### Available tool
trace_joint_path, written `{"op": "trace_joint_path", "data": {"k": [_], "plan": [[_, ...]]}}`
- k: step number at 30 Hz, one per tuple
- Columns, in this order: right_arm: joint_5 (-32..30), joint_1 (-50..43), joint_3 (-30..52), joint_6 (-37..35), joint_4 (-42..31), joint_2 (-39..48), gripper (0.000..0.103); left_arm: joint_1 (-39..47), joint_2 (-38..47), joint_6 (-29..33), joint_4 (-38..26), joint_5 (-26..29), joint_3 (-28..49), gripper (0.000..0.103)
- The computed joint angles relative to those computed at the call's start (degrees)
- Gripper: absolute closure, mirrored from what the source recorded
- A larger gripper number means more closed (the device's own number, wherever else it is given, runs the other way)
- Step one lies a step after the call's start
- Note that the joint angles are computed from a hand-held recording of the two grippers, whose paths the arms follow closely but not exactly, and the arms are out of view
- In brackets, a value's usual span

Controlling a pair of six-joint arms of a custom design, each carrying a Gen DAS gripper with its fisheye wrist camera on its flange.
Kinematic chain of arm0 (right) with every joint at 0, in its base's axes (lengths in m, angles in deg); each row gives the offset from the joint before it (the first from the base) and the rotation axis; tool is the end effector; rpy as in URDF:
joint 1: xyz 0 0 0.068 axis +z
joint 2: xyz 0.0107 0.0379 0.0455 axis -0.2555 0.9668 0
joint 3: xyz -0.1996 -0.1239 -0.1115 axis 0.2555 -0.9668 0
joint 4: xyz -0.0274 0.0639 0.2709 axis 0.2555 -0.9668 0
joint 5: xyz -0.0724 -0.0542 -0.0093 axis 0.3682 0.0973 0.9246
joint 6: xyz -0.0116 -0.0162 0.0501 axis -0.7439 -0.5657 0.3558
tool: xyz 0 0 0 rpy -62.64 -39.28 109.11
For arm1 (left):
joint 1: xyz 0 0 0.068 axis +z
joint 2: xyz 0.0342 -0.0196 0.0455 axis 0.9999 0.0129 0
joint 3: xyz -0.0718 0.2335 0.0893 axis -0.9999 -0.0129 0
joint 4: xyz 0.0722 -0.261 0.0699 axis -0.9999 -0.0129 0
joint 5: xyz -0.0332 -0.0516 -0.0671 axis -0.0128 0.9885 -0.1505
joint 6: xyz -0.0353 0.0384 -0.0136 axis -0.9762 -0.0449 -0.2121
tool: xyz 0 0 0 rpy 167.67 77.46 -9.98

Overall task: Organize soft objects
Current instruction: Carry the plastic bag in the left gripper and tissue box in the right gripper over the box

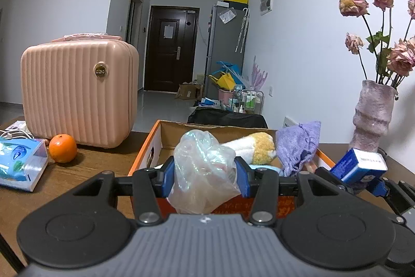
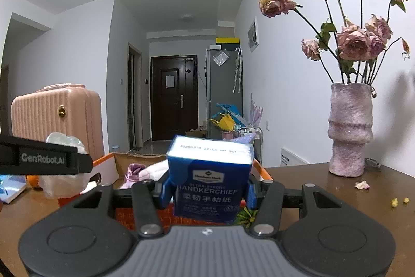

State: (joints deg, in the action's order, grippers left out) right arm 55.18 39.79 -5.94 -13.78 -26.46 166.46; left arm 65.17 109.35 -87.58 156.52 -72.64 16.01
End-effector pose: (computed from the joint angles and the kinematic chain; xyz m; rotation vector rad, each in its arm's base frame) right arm 0.2138 0.2411 -0.0471 0.3970 1.6934 -0.2995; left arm 0.3097 -0.1418 0.0054 0.3960 1.8662 -0.4122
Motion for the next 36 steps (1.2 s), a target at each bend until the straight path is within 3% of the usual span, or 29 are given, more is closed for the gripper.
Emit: {"op": "trace_joint_path", "data": {"k": [7,15,27,36], "plan": [[-4.0,-4.9,1.9,-12.5,13.4,3.4,0.051,0.0,2.0,-0.1,-3.4,-0.5,5.7,0.055],[-9.2,-9.8,5.2,-22.4,22.0,6.7,0.051,0.6,4.6,-0.4,-7.7,-0.9,12.8,0.055],[-17.2,-15.6,10.0,-29.4,26.0,9.4,0.051,1.1,8.4,0.0,-13.2,-0.9,22.2,0.055],[-23.2,-19.9,12.1,-30.2,22.9,8.8,0.052,1.3,11.1,0.4,-18.4,-0.7,29.0,0.055]]}}
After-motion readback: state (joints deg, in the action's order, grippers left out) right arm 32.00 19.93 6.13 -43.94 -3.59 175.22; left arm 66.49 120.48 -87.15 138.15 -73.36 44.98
